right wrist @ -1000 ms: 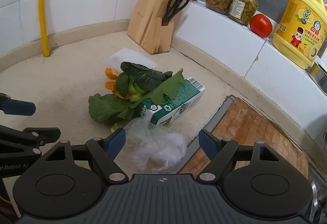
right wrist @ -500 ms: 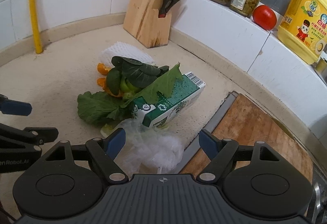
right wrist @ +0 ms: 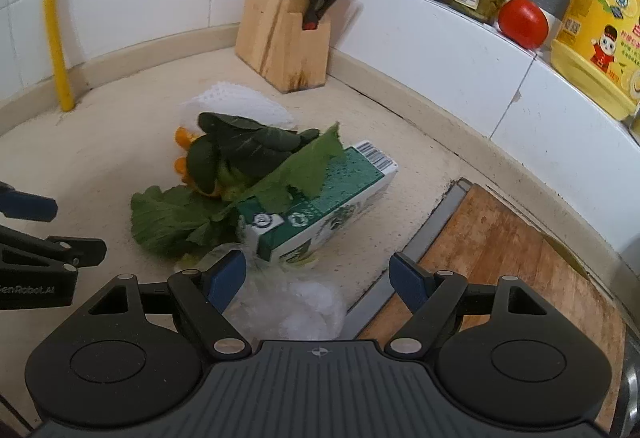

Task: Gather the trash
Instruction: 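Grasp the white foam net with the left gripper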

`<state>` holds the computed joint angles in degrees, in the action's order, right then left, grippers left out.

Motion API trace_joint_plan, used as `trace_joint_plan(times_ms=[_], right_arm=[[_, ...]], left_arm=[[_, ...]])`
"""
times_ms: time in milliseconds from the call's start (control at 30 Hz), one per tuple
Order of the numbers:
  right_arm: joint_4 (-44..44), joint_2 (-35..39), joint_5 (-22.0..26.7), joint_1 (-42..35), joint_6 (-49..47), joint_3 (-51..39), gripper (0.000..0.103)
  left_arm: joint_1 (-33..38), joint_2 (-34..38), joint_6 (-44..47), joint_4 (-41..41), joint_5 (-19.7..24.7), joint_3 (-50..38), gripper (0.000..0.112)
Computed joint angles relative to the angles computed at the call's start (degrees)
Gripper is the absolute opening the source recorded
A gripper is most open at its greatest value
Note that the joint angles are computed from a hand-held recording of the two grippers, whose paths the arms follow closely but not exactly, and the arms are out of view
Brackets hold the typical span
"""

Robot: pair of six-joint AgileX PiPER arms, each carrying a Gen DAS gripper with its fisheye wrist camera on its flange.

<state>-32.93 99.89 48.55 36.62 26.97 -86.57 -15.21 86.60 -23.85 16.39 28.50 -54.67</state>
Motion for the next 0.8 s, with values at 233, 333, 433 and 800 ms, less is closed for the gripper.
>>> trace_joint_plan(times_ms=[233,333,433,800], right_arm=[[7.91,-0.87,-2.53,-6.04,-5.24,-1.14,0.084],[8.14,-1.06,-3.36,-7.62,-5.66,-1.08,0.084],[12.29,-0.65,-3.71,-10.03,-8.87,-2.42,0.084],[27.87,3.79,-3.62,-15.86,-17.48,-9.39,0.084]], left_arm=[[-1.31,0.67,2.64,-2.91,-3.36,-1.59,0.051],[-2.26,2.17,5.31,-5.36,-4.26,-3.32,0.051],[-3.13,3.63,9.06,-8.21,-4.43,-5.0,0.051],[-3.28,5.51,23.29,-22.0,-5.4,-6.68,0.051]])
